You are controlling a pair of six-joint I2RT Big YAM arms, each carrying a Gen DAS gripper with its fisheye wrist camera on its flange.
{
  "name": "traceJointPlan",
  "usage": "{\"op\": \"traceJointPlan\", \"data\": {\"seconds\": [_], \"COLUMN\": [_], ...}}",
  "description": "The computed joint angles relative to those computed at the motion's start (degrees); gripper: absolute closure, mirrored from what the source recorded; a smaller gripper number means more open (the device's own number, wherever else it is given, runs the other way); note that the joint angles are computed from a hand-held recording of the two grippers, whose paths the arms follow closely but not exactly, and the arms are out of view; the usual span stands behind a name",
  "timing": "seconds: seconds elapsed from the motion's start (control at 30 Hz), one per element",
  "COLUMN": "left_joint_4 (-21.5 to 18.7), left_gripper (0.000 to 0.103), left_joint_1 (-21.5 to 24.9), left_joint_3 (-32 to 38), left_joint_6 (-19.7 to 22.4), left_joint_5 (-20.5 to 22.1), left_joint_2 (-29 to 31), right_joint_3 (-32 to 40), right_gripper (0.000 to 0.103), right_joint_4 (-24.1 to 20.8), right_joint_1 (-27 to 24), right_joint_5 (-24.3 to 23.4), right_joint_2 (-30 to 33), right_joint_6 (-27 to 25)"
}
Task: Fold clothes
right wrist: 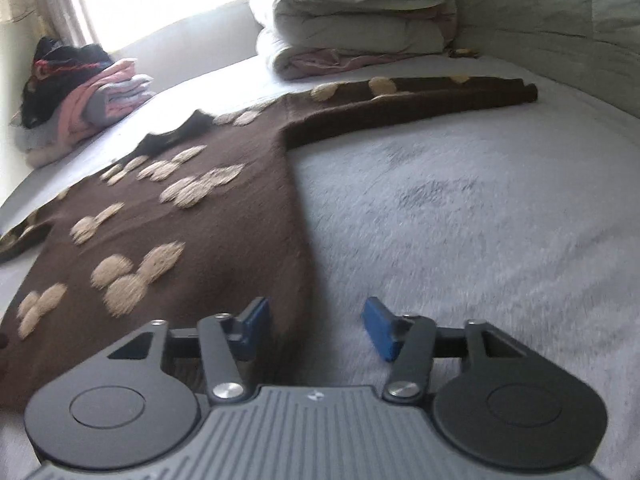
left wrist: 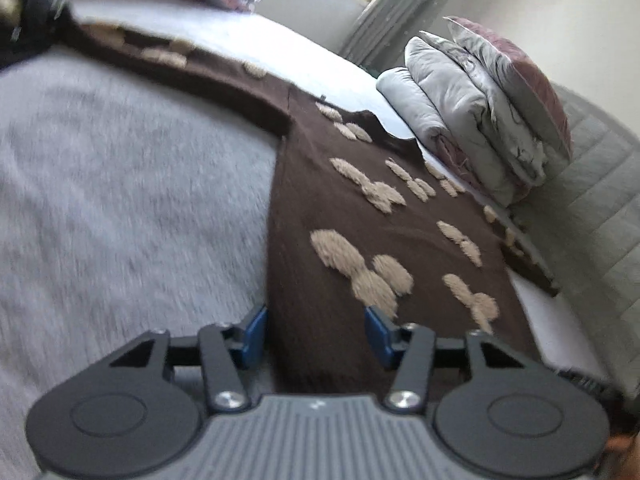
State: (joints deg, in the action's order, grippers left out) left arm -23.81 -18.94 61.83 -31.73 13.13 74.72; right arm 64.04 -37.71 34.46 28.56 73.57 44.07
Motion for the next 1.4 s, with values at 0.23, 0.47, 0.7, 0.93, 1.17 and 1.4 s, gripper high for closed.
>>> {"op": "traceJointPlan", "data": {"seconds": [0.23, 0.47, 0.7, 0.93, 1.17, 1.4], "left_joint_4": [2.48, -0.58, 0.50, -7.46, -11.27, -1.50], "left_gripper": [0.095, 0.096, 0.093, 0.080, 0.052, 0.027], "left_joint_1": [0.37, -3.51, -3.88, -1.82, -1.62, -7.80], "left_joint_3": [-3.02, -2.69, -5.75, -1.96, 2.63, 6.29], "left_joint_6": [-7.70, -3.67, -0.97, 5.49, 7.76, 10.18], "left_joint_5": [-1.18, -8.47, -9.38, -5.93, -11.54, -15.56], "left_joint_2": [-2.24, -7.67, -5.71, -5.69, -7.21, -1.81], "right_joint_3": [-0.10, 2.61, 1.67, -1.71, -1.34, 3.12], "right_gripper": [0.093, 0.094, 0.092, 0.057, 0.061, 0.045], "right_joint_4": [0.22, -5.01, -8.33, -11.83, -19.21, -4.34], "right_joint_1": [-0.24, 1.55, 1.32, 0.33, 0.52, 2.51], "right_joint_5": [-3.32, 0.86, 0.42, -0.78, 7.80, 11.35], "right_joint_2": [-0.99, -3.14, 0.00, -5.75, -9.33, -1.99], "right_joint_6": [1.75, -1.13, -1.45, 4.37, 11.65, 0.79]}}
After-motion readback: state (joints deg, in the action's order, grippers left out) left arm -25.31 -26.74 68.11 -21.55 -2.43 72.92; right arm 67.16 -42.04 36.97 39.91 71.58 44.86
